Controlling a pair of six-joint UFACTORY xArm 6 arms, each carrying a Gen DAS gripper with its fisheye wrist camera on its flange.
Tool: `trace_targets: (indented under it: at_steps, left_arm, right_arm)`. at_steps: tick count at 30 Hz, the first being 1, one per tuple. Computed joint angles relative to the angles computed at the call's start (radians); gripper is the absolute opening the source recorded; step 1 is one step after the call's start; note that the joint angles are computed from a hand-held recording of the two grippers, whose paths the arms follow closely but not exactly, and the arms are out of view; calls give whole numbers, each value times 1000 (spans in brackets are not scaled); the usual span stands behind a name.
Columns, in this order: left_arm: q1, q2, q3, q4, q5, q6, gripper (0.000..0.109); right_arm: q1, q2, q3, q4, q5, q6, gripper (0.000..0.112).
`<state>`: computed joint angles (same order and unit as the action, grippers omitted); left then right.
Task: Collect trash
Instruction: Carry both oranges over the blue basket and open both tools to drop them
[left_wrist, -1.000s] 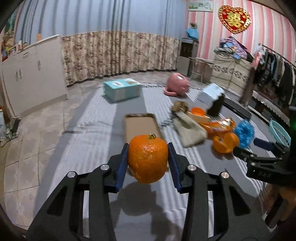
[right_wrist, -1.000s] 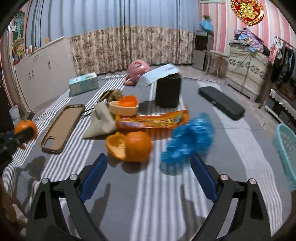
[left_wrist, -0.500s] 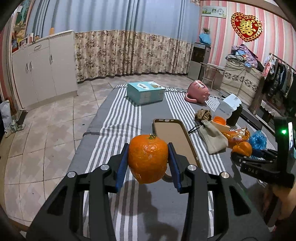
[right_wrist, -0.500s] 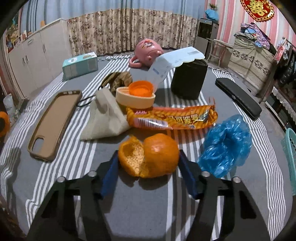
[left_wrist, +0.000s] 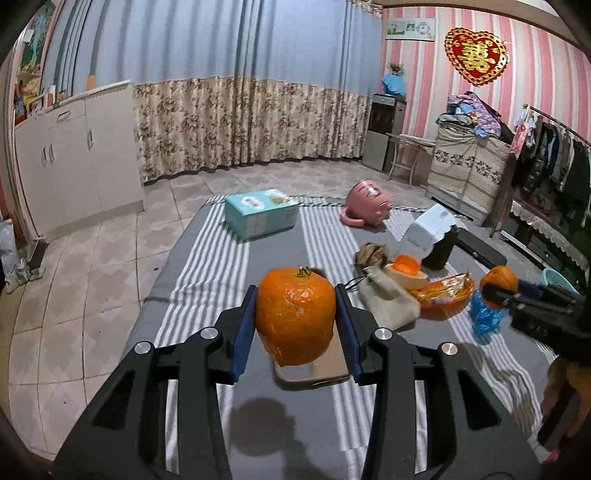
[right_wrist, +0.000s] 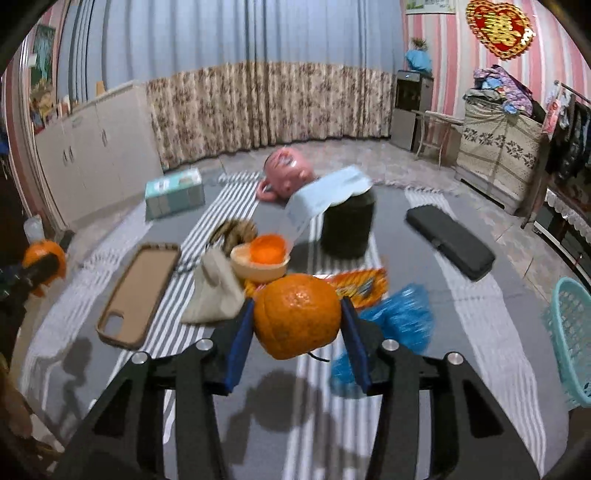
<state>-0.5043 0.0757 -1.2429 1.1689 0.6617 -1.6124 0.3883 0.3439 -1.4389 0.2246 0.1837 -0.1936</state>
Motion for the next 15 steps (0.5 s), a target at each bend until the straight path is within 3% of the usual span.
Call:
trace_targets:
  at_steps: [8,15]
  left_arm:
    - [-47,99,-159,-13,13,53,40]
    - [-110,280,-400,-62,28,170,40]
  right_arm:
    - [-110,-63,26,167,-23,-150,46]
    - [-249,-71,41,274,-27,-243,46]
